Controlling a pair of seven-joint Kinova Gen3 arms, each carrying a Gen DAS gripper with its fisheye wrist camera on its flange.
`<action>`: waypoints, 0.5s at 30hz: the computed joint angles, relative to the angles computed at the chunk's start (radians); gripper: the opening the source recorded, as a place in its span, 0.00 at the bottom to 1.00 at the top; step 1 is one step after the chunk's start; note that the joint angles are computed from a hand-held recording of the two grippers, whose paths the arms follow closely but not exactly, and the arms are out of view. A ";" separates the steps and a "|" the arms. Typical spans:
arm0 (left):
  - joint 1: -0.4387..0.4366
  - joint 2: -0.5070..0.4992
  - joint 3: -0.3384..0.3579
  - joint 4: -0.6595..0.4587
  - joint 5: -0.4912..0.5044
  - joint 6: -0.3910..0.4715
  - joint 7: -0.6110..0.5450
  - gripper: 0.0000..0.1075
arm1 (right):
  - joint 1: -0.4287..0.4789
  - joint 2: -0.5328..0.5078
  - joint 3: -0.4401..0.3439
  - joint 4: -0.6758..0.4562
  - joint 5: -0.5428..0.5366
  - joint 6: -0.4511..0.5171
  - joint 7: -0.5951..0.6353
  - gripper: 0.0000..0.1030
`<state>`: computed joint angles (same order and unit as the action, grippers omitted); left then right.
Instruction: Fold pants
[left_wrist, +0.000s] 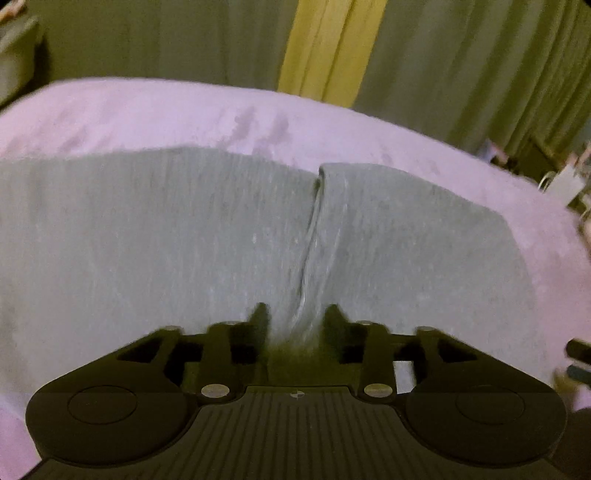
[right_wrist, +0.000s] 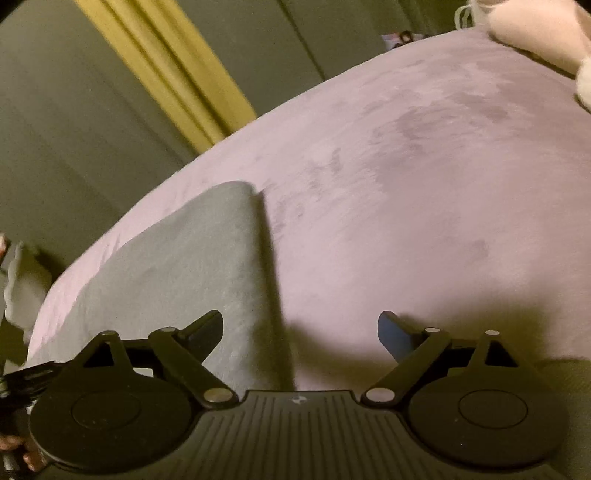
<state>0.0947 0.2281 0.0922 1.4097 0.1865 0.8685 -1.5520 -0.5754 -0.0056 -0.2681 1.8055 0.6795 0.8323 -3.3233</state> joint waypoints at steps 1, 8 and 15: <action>-0.017 -0.007 0.004 0.022 0.033 -0.020 -0.019 0.47 | -0.003 0.003 -0.003 -0.007 -0.002 0.008 0.008 0.91; -0.067 -0.012 0.000 0.053 0.135 -0.084 -0.049 0.59 | -0.025 0.027 0.000 -0.045 -0.029 0.043 0.047 0.92; -0.109 0.104 0.036 -0.107 0.239 0.030 -0.116 0.59 | -0.032 0.069 0.032 -0.065 -0.110 0.017 0.133 0.93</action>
